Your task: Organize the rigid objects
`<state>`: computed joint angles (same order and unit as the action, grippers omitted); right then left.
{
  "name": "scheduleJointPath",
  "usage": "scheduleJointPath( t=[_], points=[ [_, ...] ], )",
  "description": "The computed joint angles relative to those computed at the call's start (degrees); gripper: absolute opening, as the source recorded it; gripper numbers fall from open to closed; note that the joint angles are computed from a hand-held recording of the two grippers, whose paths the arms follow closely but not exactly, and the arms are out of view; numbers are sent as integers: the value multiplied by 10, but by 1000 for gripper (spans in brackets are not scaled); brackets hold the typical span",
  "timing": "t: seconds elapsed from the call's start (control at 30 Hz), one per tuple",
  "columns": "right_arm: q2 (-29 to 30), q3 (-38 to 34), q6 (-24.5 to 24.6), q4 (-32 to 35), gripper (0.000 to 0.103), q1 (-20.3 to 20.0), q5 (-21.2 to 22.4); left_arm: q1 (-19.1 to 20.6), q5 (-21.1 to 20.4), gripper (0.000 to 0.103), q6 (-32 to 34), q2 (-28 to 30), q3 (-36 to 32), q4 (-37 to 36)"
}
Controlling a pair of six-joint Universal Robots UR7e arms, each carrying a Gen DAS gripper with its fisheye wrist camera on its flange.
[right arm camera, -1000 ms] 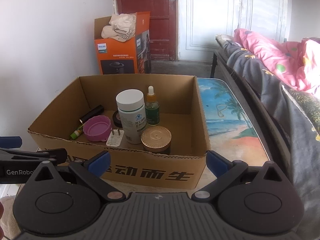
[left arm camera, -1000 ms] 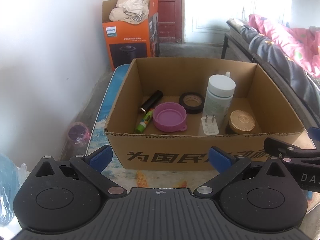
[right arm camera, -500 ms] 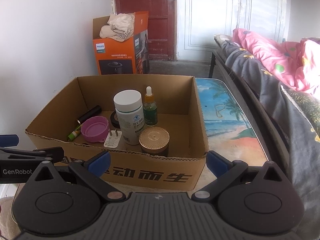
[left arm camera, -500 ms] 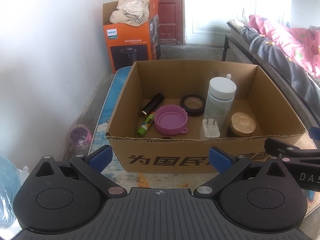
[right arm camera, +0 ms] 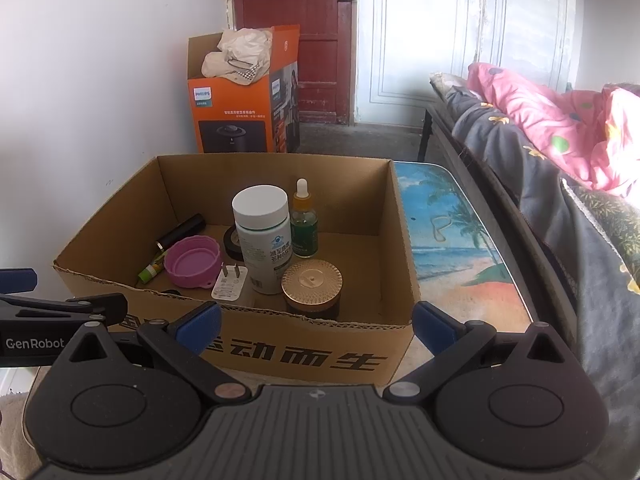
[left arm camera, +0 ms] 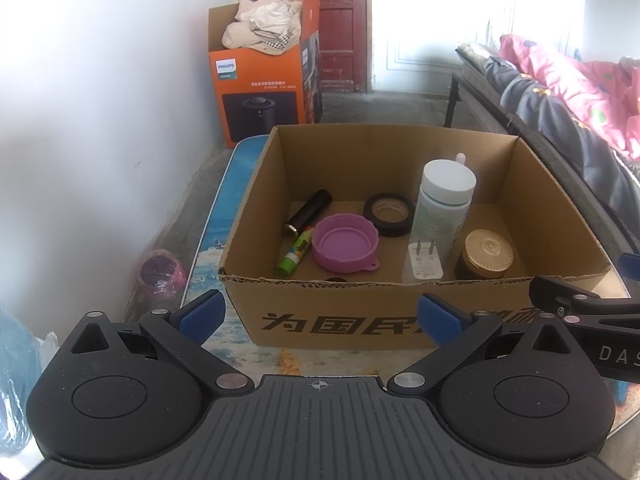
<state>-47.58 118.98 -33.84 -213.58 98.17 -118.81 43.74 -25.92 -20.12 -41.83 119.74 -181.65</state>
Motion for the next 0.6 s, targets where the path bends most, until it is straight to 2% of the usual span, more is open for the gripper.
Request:
scheduleJointPath(
  t=[0.6],
  points=[
    [0, 3, -3, -7, 103, 7, -4, -4, 5, 103, 0, -5, 7, -6]
  ],
)
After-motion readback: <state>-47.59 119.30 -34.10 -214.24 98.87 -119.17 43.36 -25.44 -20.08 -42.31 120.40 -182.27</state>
